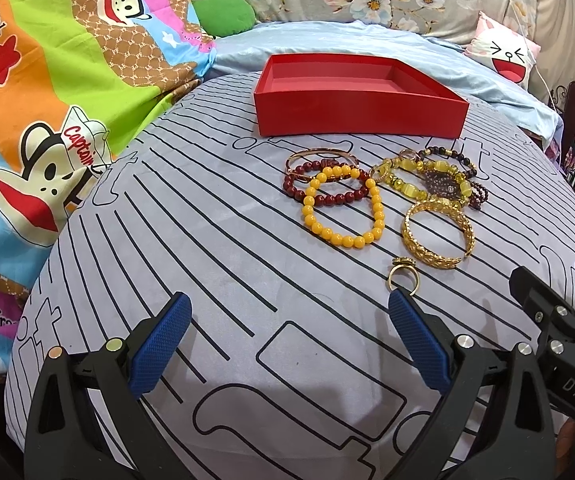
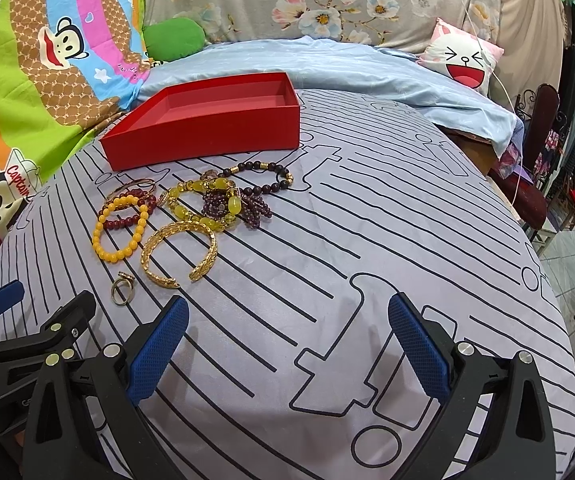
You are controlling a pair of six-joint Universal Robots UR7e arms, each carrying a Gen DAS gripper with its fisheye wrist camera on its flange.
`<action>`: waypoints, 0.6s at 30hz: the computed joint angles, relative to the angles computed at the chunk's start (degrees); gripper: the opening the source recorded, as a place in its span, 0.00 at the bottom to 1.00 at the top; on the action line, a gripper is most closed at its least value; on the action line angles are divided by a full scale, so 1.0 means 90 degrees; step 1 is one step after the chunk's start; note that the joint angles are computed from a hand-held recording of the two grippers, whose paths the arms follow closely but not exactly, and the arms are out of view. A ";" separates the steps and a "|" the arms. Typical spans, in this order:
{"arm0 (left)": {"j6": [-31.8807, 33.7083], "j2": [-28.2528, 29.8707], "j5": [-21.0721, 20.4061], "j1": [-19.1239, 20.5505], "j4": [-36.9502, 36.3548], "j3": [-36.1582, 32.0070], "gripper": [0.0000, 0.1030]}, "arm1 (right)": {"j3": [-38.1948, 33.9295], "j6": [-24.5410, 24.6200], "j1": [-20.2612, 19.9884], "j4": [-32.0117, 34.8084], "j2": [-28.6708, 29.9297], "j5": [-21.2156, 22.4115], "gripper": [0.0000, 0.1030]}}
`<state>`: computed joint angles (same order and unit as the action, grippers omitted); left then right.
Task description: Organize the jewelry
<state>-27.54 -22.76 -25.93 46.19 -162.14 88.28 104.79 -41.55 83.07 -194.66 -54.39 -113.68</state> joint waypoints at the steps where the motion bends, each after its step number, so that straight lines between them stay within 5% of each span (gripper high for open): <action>1: -0.0025 -0.0006 0.0036 -0.0009 0.0061 0.0004 0.92 | -0.0003 0.0005 0.0002 0.0011 -0.0006 -0.0005 0.94; 18: 0.0337 0.0135 -0.0336 -0.0012 -0.0113 -0.0212 0.92 | -0.0300 0.0270 -0.0001 0.0297 -0.0039 -0.0131 0.94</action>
<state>-24.50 -21.54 -28.96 46.07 -163.16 86.37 102.09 -39.12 83.06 -191.99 -54.74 -114.86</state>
